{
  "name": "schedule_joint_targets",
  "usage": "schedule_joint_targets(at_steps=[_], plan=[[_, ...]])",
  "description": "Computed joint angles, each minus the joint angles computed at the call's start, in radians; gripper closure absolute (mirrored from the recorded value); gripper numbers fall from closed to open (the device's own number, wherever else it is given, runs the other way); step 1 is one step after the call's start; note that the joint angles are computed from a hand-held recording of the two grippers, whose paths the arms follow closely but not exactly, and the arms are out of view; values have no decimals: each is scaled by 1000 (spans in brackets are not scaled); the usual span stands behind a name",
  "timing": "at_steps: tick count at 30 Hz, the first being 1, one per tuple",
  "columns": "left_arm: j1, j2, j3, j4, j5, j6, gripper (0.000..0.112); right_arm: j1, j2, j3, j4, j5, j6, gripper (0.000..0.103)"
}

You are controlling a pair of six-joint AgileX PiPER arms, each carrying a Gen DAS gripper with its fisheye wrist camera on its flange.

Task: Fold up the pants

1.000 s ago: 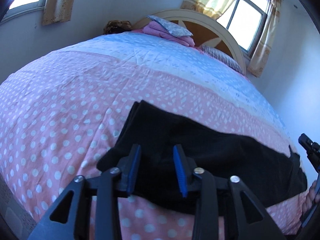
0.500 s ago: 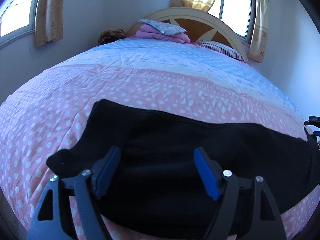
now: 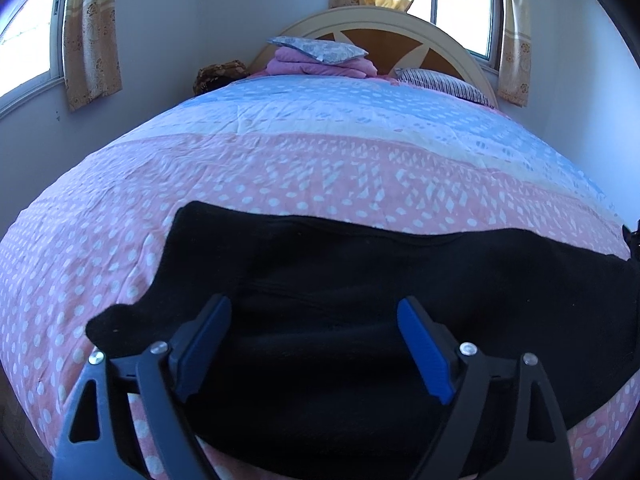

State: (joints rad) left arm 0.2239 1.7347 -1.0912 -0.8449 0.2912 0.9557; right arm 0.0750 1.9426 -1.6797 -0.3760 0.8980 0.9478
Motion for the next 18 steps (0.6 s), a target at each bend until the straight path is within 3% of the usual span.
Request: schedule_joint_targets(at_steps=[2,5,7,9,12,14,18], plan=[[-1,0,0,10,-2,-9,24,-20,-181,200,37,-190,6,96],[-6,0,-3,58,-6,-49,23,-9,-460,500,-108,-424,139,96],[-11,-2,1,80,-13,-69,23,-20,-659,684,-165,-516,252,96],[-11,-3,1,85,-14,-74,23,-76,-824,844,-65,-633,211,96],[-12,-3,1,90,-15,-79,23,-156,-1022,1034,233,-685,-67,96],[-18,-4,3,118,-23,-106,23,-219,-1100,1134,433,-671,-259,96],[-20,-5,3,129,-23,-117,23,-369,-1143,1290,833,-666,-609,95]])
